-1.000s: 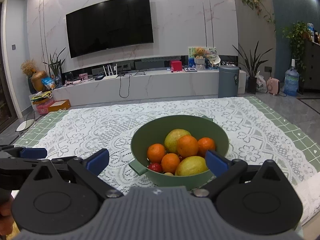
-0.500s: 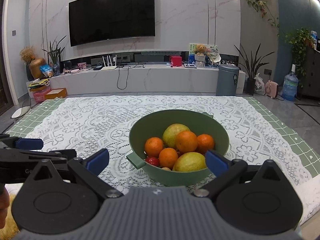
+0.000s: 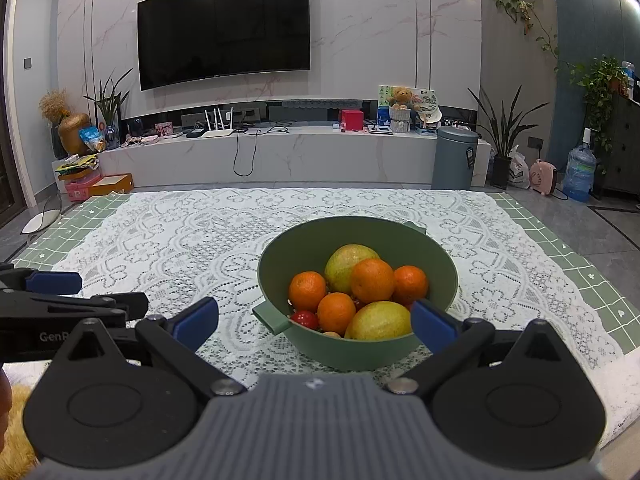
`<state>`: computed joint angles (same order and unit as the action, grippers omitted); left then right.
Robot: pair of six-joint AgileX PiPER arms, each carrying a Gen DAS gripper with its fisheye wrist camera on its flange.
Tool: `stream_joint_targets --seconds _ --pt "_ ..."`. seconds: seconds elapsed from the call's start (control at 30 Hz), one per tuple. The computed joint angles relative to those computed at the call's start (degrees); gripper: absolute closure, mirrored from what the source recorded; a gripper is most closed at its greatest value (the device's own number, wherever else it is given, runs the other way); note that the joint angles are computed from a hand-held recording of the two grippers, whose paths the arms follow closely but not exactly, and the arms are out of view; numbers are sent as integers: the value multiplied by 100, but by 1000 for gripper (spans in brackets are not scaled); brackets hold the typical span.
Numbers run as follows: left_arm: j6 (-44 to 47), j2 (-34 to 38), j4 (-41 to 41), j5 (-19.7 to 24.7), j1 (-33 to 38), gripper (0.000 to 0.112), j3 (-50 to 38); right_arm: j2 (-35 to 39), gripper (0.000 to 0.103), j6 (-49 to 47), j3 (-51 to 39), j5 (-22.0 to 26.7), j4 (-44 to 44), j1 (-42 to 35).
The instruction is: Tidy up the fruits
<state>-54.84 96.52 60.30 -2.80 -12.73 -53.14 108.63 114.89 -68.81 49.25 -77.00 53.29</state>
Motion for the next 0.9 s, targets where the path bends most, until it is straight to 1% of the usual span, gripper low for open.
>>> stream_joint_targets --seconds 0.07,0.17,0.2,0.27,0.3,0.37,0.43,0.6,0.7,0.8,0.9 --pt "253 -2 -256 -12 2 22 9 4 4 -3 -3 1 4 3" --pt "121 -11 -129 -7 0 22 11 7 4 0 -5 3 4 5" --pt "-154 -19 146 -1 3 22 9 7 4 0 -5 3 4 5" --pt "-412 -20 403 1 5 22 12 6 4 -8 -7 2 9 4" --pt "-726 -27 715 4 7 22 11 9 4 -14 -8 1 13 5" --pt "-950 -34 936 10 -4 22 16 15 4 -18 -6 -5 12 3" --pt "-1505 -41 1493 20 -4 22 1 19 4 -19 -7 -7 13 4" --pt "-1615 -33 1601 9 4 22 -4 21 4 -25 -12 -2 19 5" --pt "-1971 -26 1937 4 -2 22 -10 21 4 -26 -12 -3 20 6" --pt "-1893 -28 1864 3 3 22 -8 21 4 -30 -15 0 24 7" --pt "-2024 -33 1986 -7 5 22 -8 22 4 -38 -19 0 31 7"
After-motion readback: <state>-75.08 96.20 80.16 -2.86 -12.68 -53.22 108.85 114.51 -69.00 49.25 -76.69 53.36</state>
